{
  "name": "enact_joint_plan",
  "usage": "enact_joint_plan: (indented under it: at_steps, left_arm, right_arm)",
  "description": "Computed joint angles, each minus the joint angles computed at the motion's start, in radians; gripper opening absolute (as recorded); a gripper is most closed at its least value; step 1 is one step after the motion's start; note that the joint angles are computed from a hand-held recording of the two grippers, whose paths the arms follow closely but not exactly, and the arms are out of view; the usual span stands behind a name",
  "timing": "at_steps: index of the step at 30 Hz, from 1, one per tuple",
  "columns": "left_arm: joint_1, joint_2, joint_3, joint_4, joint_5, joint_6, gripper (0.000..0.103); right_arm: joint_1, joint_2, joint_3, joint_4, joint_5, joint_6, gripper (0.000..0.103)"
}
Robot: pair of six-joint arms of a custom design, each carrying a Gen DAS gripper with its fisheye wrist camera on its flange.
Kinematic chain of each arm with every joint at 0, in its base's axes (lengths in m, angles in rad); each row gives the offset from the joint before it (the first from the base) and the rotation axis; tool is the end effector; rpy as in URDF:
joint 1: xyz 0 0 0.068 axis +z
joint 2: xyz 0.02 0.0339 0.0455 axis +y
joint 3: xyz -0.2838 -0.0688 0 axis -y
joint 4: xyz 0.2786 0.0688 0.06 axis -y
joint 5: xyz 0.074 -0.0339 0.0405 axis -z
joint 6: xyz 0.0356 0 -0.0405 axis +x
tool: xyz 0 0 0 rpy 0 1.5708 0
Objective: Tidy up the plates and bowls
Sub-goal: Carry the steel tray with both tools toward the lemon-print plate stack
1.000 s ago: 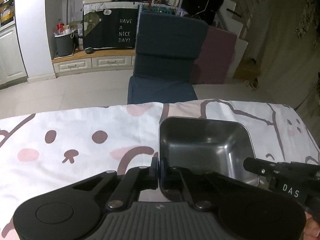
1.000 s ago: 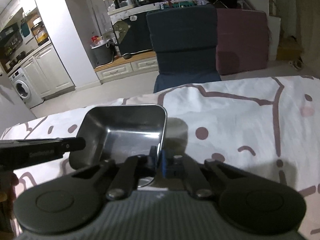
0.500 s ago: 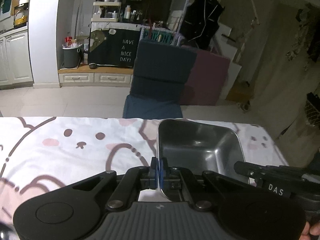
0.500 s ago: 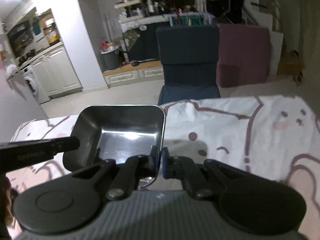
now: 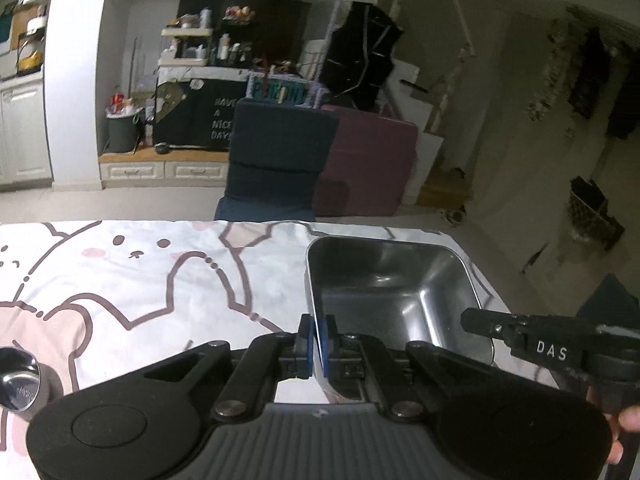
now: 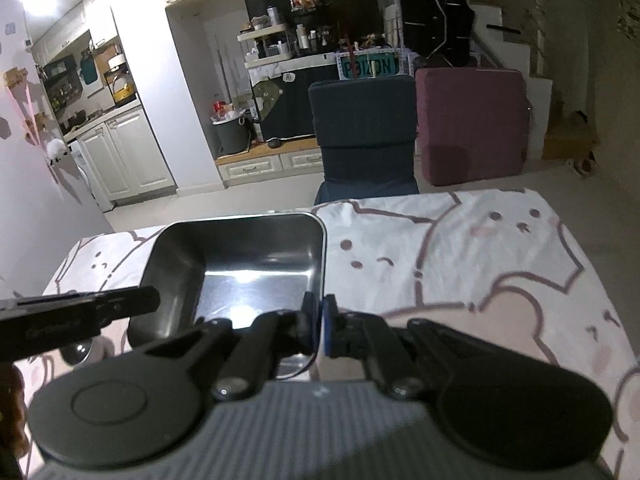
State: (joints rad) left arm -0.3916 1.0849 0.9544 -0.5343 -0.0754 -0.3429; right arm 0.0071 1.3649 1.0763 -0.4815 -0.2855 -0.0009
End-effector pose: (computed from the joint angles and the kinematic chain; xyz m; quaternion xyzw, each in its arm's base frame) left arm 0.2392 -0.0959 0.3201 0.0054 0.8986 -0.1254 0.4204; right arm 0.3237 0.0123 0.2942 -0.0591 0.9113 0.1322 0.3854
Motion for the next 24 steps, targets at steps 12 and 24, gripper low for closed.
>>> enact_joint_plan:
  at_steps: [12,24]
  left_arm:
    - [-0.247,-0.044,-0.098,0.003,-0.099,-0.133,0.004]
    - [-0.369,0.137,-0.101,0.093,-0.165,-0.2,0.004]
  right_arm:
    - [-0.246,-0.223,-0.159,-0.148,-0.147,-0.161,0.004]
    - [-0.373,-0.291,-0.232,-0.2,-0.125,-0.299,0.005]
